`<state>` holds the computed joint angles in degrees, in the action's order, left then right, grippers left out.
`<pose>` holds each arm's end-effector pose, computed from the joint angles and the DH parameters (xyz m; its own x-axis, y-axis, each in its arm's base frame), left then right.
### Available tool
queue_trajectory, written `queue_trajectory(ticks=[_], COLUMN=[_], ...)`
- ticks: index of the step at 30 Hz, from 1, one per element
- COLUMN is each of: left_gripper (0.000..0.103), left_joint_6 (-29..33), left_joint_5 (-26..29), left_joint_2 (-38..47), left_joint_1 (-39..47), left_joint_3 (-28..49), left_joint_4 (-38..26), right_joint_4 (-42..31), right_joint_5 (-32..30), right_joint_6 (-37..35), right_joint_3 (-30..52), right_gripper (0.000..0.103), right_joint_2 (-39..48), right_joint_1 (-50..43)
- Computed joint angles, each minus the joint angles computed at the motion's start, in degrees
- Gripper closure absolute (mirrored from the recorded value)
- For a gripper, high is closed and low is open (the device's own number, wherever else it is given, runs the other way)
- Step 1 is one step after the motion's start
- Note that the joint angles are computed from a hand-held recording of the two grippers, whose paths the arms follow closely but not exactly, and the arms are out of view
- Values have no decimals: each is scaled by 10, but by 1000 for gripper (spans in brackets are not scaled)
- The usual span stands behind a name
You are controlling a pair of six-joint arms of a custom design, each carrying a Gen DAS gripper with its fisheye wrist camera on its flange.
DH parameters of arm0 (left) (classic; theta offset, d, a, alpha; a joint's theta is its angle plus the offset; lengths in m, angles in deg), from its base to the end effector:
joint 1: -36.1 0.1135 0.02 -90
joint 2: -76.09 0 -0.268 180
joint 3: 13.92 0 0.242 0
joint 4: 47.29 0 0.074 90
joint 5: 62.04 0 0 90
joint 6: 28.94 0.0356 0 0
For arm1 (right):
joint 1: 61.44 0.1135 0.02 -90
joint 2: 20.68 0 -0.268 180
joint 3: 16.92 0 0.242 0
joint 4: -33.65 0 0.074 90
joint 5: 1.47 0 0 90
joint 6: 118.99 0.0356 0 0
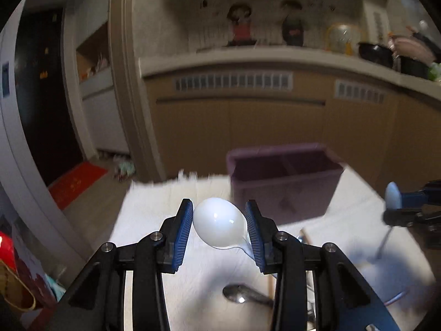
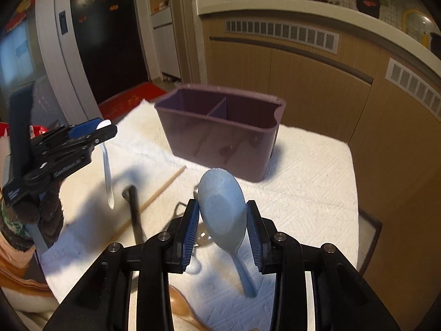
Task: Organize utensils
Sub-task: 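Carry the white spoon in the left tool and blue spoon in the right tool to the caddy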
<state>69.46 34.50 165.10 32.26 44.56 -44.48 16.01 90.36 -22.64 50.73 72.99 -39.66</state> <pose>0.3196 -0.0255 0.2077 -0.4347 0.1746 -0.8835 0.2331 0.9694 0.0769 0.3105 0.1228 0.1991 -0.6758 -0.1510 -0.7214 -0.2764 0.9593 0.0581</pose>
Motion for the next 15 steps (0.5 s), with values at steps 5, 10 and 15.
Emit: queue_trajectory(ticks=[5,10,15], left_gripper=[67,67,67], left_joint_6=[7,52,85], left_joint_5=[9,-62,-93], left_joint_2=[-71,-60,-5], left_joint_1=[-18,-52,-70], left_joint_3=[16,48,117], left_joint_4=[13,106,134], right_joint_4=[-1,-10,-27], right_joint_5=[10,18,6], right_joint_6=[0,-4,-4], right_joint_3=[15,67,149], right_gripper=[70,71,71], right_joint_2=[-55,-78,-58], right_joint_1=[8,9,-3])
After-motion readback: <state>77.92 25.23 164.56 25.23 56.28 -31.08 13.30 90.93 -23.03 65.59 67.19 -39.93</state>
